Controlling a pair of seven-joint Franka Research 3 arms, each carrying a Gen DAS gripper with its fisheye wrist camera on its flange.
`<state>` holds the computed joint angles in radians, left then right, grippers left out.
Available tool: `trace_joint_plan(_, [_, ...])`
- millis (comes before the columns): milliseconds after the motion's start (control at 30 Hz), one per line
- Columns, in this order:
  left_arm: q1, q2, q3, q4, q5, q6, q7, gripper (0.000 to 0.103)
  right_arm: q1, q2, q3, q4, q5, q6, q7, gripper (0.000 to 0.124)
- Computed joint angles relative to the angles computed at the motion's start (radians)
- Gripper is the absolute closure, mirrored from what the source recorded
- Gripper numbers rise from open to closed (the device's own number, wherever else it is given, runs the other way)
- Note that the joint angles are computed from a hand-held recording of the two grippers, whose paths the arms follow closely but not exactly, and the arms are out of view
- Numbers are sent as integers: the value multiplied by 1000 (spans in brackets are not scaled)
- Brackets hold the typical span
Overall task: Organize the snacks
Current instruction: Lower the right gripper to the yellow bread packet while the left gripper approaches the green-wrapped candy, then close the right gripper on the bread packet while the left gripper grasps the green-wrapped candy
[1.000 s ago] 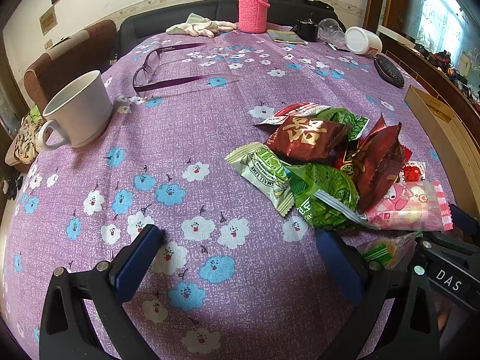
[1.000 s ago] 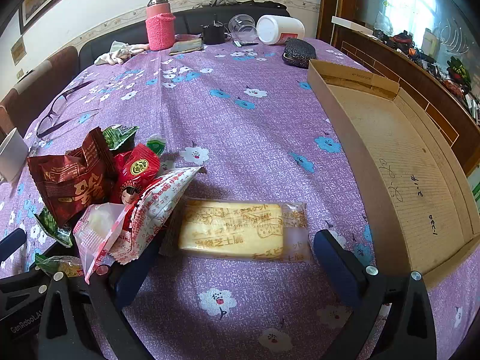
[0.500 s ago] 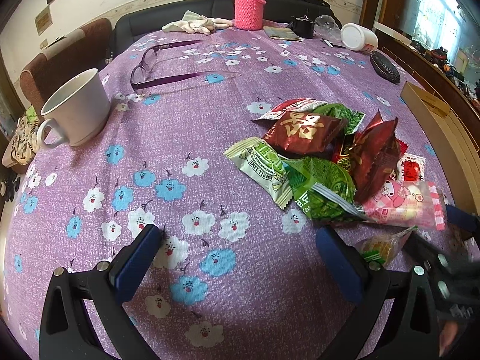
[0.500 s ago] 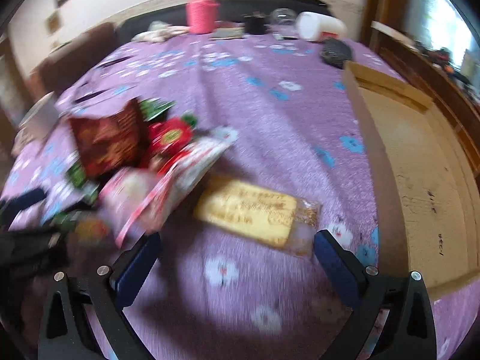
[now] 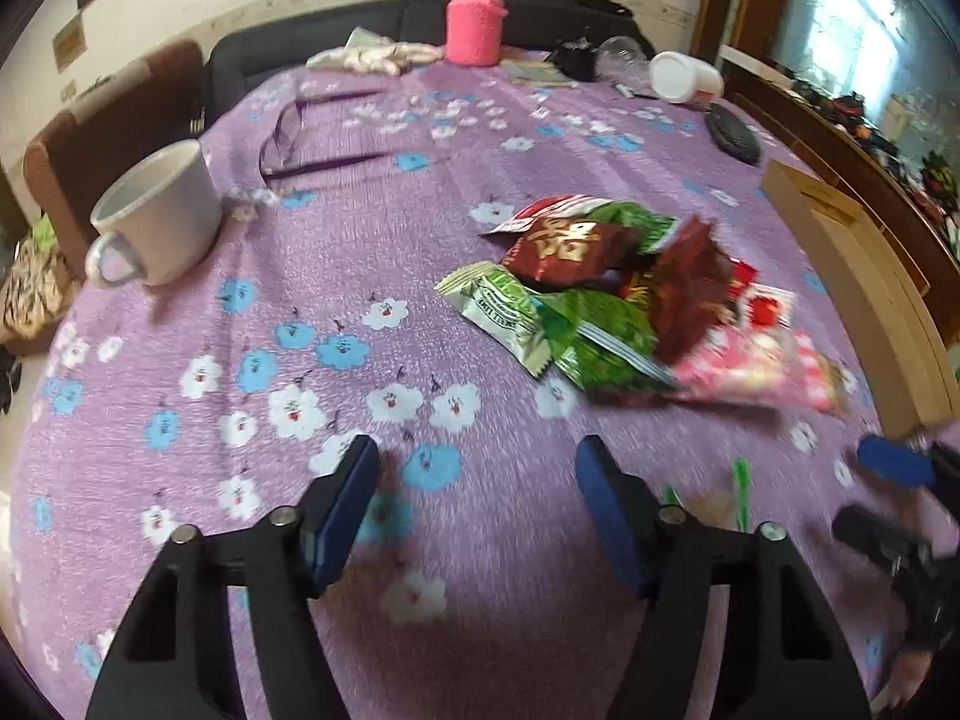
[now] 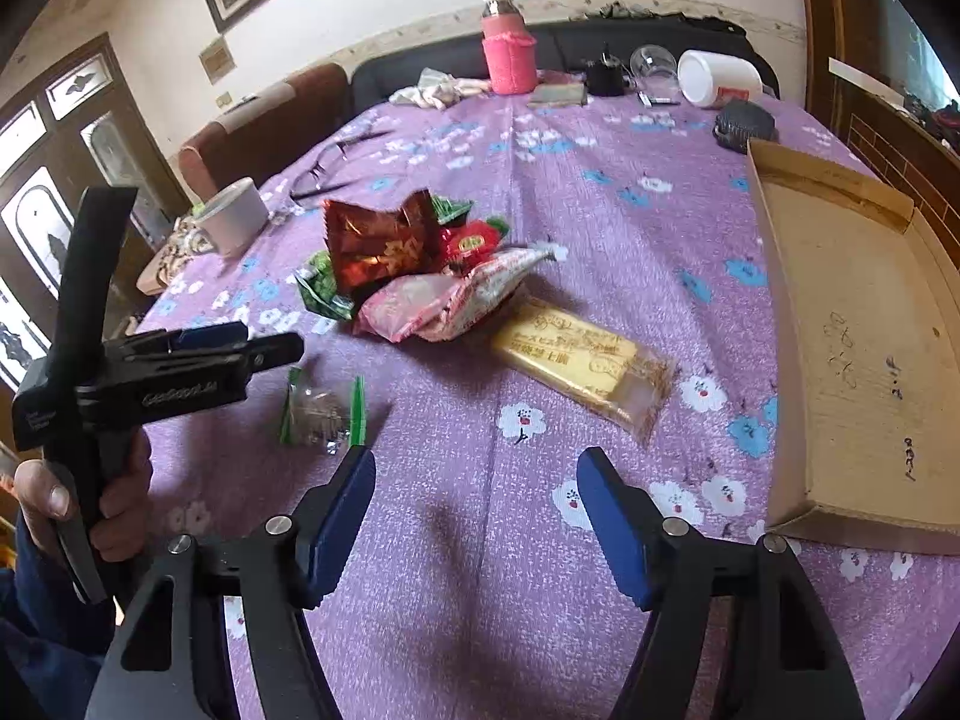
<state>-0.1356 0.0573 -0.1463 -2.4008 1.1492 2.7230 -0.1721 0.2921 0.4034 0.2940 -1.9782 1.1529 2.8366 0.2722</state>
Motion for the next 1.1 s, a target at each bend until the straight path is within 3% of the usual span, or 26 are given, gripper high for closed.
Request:
trace_joint_plan(100, [-8, -35, -10, -19, 57, 8, 10, 48, -25, -12, 17, -6, 70, -15, -77, 61])
trace_joint_plan(267, [-8, -20, -21, -3, 115, 125, 127, 48, -21, -12, -11, -1, 89, -59, -68, 61])
trace_joint_plan(400, [-19, 12, -17, 38, 147, 143, 168, 48, -23, -18, -27, 1, 94, -76, -70, 61])
trace_joint_plan(500, [-26, 60, -12, 76, 87, 141, 274, 47, -20, -17, -42, 10, 65, -91, -47, 61])
trace_joint_plan(667, [-38, 114, 13, 102, 17, 196, 389, 47, -9, 12, -59, 62, -29, -100, 19, 61])
trace_joint_plan(867, [-71, 115, 33, 103, 14, 181, 382, 50, 5, 138, -81, 246, -229, -170, 253, 61])
trace_joint_plan(1033, [-58, 100, 40, 70, -23, 245, 385, 52, 27, 218, -87, 335, -384, -171, 398, 61])
trace_joint_plan(1100, [-51, 94, 42, 56, -44, 269, 400, 52, 18, 213, -68, 314, -416, -150, 394, 61])
